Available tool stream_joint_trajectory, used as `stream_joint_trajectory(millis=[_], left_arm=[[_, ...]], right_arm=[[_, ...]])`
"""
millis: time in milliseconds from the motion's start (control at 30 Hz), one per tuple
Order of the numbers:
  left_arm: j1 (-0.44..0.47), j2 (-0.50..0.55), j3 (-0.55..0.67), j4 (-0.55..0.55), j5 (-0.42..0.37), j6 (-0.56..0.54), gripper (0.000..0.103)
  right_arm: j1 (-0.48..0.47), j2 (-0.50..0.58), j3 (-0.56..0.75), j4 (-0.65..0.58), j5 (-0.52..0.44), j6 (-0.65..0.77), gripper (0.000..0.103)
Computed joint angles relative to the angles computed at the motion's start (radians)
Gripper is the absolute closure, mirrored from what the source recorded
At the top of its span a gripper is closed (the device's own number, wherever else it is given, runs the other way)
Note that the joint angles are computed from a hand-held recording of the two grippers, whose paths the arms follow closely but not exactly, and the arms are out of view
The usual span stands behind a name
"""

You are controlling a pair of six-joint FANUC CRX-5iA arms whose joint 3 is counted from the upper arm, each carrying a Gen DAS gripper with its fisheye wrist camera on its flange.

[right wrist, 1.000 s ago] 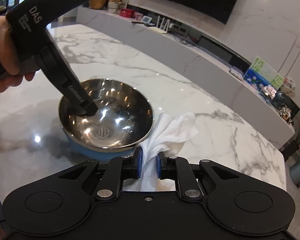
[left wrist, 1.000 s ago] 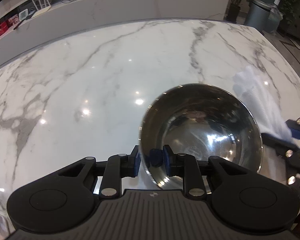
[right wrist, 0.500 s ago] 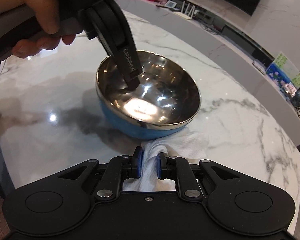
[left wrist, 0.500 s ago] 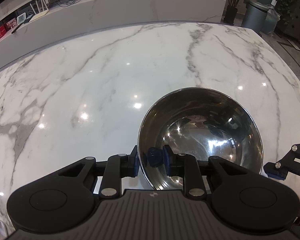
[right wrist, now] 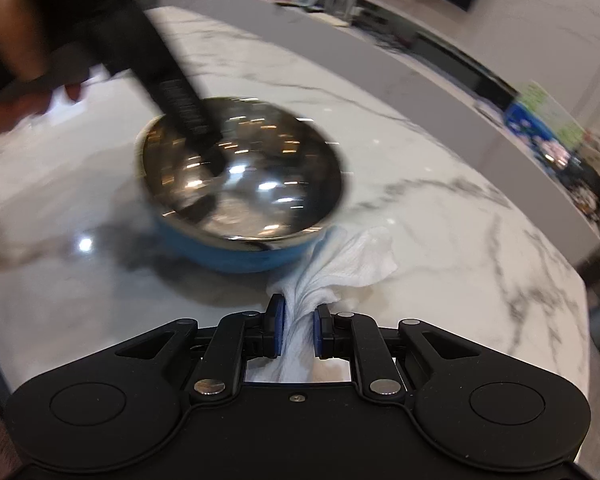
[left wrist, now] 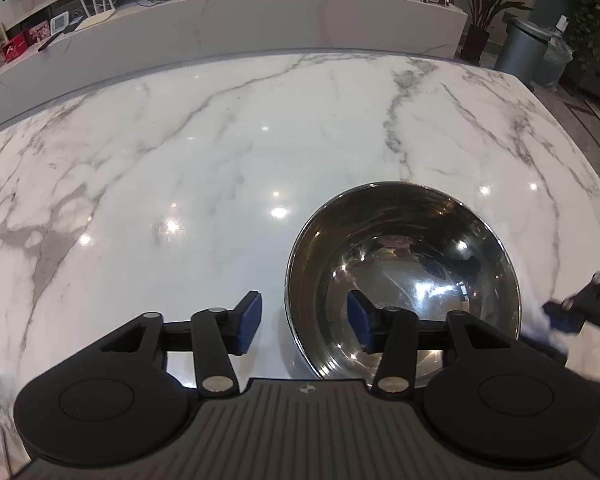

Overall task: Clean bowl
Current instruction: 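Hold the bowl rim with the left gripper while the right gripper wipes the outer wall again, then open the left gripper off the rim while the right gripper drops the cloth beside the bowl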

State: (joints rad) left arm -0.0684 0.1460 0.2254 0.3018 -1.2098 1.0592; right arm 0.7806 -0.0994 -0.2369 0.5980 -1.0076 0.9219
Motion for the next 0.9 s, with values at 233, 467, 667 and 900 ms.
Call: stream_joint_trajectory(millis=[233, 467, 667, 900], left_arm=[[0.018, -0.022, -0.04, 0.068, 0.022, -0.004, 0.036], [0.026, -0.041, -0.079, 0.108, 0.054, -0.003, 0.029], [0.03, -0.071, -0.126, 0.146, 0.098, -0.027, 0.027], [0.036, -0.088, -0.146, 0.171, 0.112, -0.033, 0.026]], right_arm=[[-0.04, 0.003, -0.011, 0.07, -0.022, -0.222, 0.09], [-0.039, -0.018, -0.02, 0.013, -0.059, -0.338, 0.09], [-0.014, -0.059, -0.069, -0.018, -0.073, -0.393, 0.089], [0.006, -0.06, -0.068, 0.008, -0.104, -0.417, 0.075]])
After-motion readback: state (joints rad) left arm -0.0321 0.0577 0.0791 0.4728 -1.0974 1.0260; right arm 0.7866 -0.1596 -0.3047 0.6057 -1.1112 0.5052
